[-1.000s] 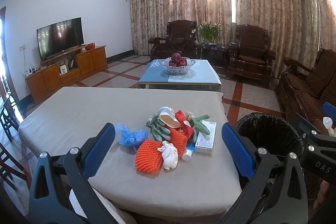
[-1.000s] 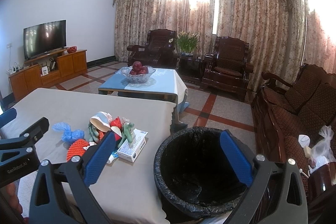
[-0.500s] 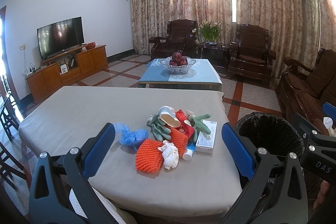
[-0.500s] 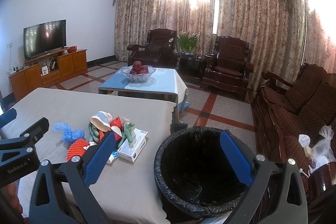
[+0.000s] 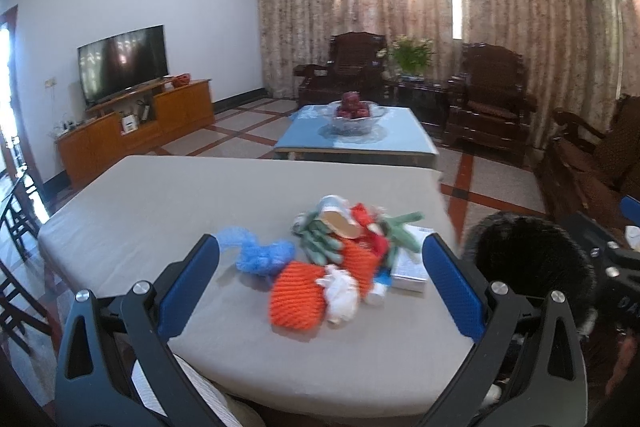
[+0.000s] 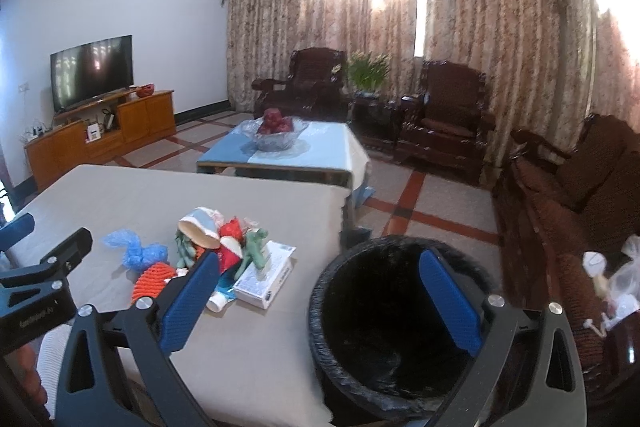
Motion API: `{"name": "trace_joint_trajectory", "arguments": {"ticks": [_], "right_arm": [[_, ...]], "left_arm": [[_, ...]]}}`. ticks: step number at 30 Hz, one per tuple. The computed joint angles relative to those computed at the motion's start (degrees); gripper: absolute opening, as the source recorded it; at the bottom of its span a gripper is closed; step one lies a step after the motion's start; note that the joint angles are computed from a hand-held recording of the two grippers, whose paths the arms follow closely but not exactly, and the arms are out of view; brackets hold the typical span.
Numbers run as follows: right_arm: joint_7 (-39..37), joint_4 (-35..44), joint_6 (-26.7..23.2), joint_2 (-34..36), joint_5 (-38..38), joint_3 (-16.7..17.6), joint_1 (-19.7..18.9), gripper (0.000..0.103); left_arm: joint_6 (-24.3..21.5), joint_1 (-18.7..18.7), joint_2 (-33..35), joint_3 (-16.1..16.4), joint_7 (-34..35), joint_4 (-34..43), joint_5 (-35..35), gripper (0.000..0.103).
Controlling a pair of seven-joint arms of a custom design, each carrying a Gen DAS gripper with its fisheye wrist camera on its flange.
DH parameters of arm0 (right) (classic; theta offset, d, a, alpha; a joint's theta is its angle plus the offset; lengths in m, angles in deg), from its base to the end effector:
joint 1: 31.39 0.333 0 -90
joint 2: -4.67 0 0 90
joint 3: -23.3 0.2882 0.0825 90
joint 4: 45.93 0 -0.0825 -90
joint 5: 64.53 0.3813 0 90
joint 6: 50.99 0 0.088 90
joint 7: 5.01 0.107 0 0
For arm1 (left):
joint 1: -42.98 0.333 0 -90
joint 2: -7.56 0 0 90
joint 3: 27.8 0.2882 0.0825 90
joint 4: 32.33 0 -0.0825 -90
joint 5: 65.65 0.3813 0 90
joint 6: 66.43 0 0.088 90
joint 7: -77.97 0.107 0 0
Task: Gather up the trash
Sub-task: 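Grasp the orange foam net with the left tool while the right tool grasps the white box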
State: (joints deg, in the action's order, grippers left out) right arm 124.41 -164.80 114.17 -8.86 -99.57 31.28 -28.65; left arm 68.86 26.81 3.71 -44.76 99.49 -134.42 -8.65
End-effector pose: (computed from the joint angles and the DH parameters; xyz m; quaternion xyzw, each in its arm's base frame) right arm 0.5202 0.1396 0.6210 -0.6094 0.5967 -0.3729 0.3654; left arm 0.4958 -0.3172 0.6249 -0.6369 0.5744 -0.3182 0.4038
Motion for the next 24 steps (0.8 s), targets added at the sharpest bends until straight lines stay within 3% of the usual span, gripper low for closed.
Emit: {"name": "trace_joint_trajectory", "arguments": {"ticks": [6,10,13,16,24], "right_arm": [[-4.86,3.86,4.01,8.14,5.29,-2.16,3.28,0.097],[-9.49,7.29,5.92,14.07,7.82,-3.6,6.11,0.082],[-13.62,11.41,4.51,19.01,11.83,-4.87,8.43,0.075],[-12.22,15.89,1.65,23.71,10.15,-7.4,11.42,0.075],[-15.04,25.7,-4.6,33.88,13.2,-10.12,14.89,0.074]], "left_arm": [[0.6,2.18,1.1,2.07,-3.75,-3.03,1.76,0.098],[1.6,3.24,3.53,3.58,-2.93,-3.51,1.28,0.098],[2.79,3.53,5.85,4.5,-1.35,-3.1,0.36,0.098],[3.47,3.16,8.0,5.37,-0.25,-1.82,0.0,0.098],[4.97,1.94,12.83,7.5,3.65,0.53,-4.33,0.091]]}}
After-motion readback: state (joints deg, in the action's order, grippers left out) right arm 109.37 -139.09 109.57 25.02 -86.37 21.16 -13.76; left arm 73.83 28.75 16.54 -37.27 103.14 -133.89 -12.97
